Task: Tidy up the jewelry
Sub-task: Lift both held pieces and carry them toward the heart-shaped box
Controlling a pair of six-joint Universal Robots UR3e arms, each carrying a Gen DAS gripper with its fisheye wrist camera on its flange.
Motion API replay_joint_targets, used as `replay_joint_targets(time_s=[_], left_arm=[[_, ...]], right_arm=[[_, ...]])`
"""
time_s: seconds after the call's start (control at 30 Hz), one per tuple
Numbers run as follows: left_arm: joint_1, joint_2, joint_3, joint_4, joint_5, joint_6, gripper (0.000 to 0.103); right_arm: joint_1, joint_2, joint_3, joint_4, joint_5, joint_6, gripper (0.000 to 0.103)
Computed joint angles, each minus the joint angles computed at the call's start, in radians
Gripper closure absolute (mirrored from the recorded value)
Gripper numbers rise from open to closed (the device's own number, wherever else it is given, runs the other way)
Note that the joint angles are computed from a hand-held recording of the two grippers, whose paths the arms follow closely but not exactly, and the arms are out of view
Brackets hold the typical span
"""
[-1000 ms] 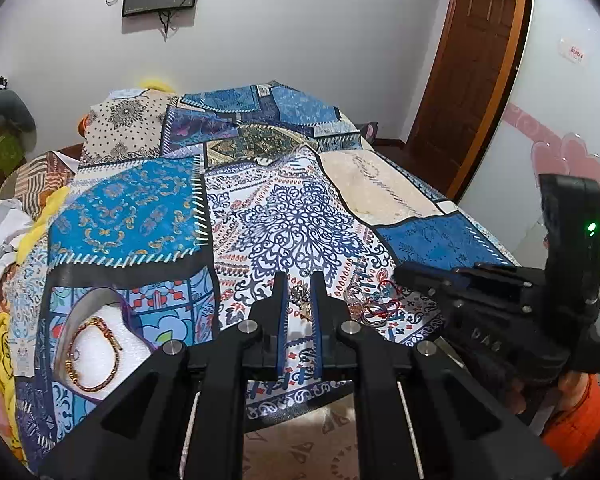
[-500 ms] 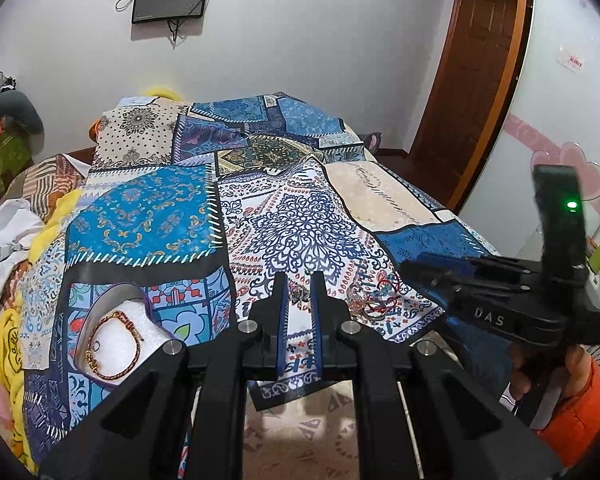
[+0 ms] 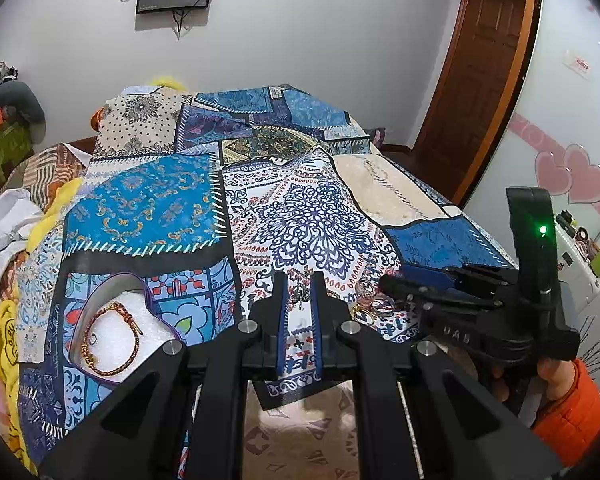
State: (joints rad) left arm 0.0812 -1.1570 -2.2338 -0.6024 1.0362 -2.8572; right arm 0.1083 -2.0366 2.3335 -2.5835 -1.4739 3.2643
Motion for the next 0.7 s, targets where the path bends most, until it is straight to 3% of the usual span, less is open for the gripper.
replay_joint_targets(time_s=[0.07, 0.3, 0.5, 0.53, 0.7], left_arm=[[-0.003, -0.001, -0.002, 0.002, 0.002, -0.003, 0.094], [0.006, 0.033, 0.001, -0.025, -0.006, 0.002, 0.094], [0.041, 0.09, 0.0, -0.073, -0.029, 0.02, 0.094], [0.049, 0.102, -0.001, -0.084, -0.035, 0.023, 0.094], [0.107, 0.178, -0.009, -0.15, -0.074, 0.051, 0.094]], right_arm=[[-0.051, -0.041, 0.024, 0.018, 0.053, -0.012, 0.089], [-0.131, -0.142, 0.047, 0.077, 0.147, -0.018, 0.09], [-0.103, -0.182, 0.0, 0.1, 0.124, 0.003, 0.09], [-0.087, -0.181, -0.016, 0.1, 0.111, 0.009, 0.096], [0.012, -0.133, -0.089, 0.063, 0.026, 0.04, 0.096]])
